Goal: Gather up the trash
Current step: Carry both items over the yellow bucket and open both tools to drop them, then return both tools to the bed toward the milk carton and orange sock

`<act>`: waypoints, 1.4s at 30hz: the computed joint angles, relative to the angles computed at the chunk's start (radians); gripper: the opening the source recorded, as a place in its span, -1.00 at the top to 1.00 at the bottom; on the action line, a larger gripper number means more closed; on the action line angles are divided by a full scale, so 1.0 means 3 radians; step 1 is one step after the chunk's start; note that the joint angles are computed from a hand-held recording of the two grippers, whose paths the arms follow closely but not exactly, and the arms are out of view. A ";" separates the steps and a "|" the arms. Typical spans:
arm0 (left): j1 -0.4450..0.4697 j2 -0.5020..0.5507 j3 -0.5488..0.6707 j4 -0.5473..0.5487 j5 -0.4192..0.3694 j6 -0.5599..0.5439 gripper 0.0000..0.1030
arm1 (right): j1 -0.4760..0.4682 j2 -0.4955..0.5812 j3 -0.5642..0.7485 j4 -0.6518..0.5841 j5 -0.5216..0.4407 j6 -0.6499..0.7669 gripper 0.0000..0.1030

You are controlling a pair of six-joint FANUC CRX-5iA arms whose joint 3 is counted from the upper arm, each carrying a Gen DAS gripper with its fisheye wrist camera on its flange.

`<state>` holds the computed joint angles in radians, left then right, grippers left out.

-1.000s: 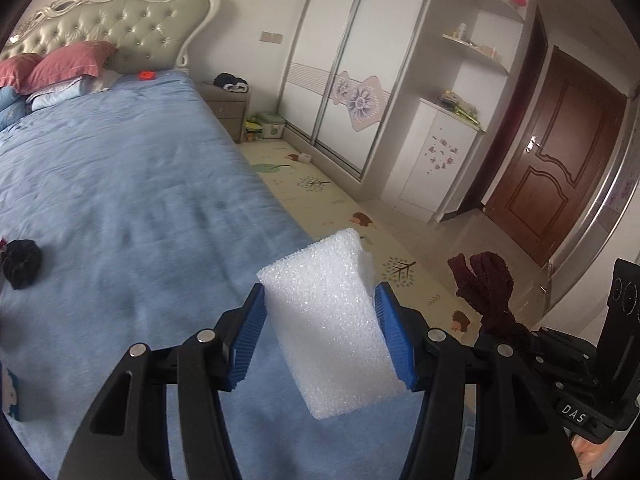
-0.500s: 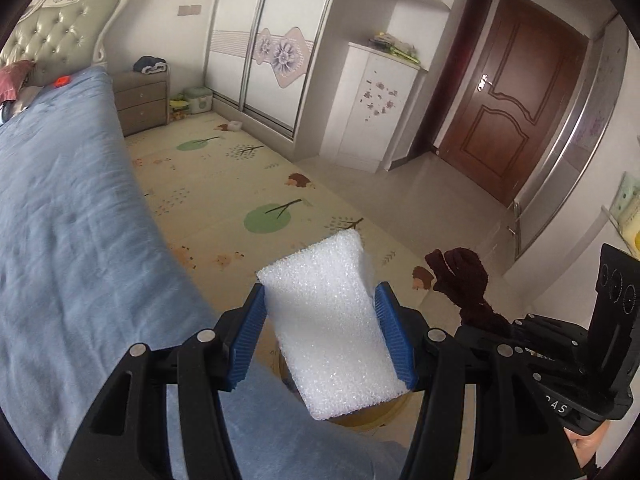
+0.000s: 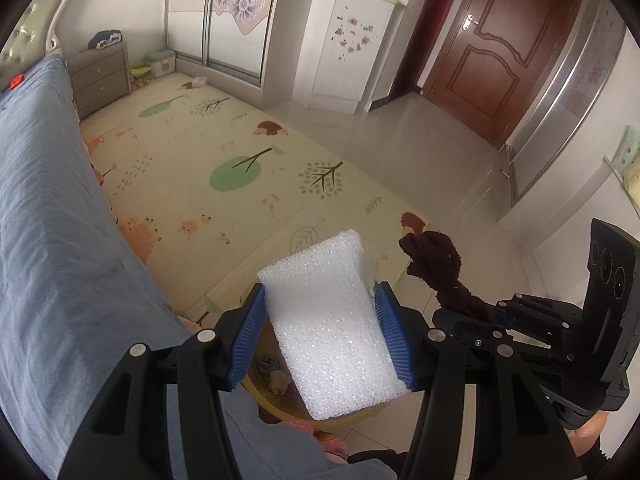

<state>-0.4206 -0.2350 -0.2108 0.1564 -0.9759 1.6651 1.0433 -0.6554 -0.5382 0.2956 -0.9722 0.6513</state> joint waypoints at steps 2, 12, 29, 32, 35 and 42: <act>0.0020 0.0066 0.0015 0.0040 -0.0026 -0.0025 -0.09 | -0.0057 0.0034 0.0009 -0.0036 0.0015 0.0055 0.71; -0.0044 0.0371 0.0335 -0.0279 -0.0354 0.0347 -0.92 | -0.0351 0.0323 0.0058 -0.0214 -0.0062 0.0364 -0.41; -0.0092 0.0336 0.0310 -0.0332 -0.0351 0.0290 -0.92 | -0.0357 0.0265 0.0009 -0.0355 -0.0074 0.0415 -0.40; -0.0093 0.0303 0.0288 -0.0335 -0.0317 0.0310 -0.92 | -0.0311 0.0239 0.0001 -0.0295 -0.0088 0.0353 -0.40; -0.0062 0.0288 0.0273 -0.0295 -0.0298 0.0281 -0.92 | -0.0254 0.0222 0.0009 -0.0226 -0.0107 0.0271 -0.40; -0.0050 -0.0012 0.0080 -0.0283 -0.0016 0.0302 -0.92 | 0.0031 0.0098 -0.0060 0.0211 -0.0181 -0.0120 -0.40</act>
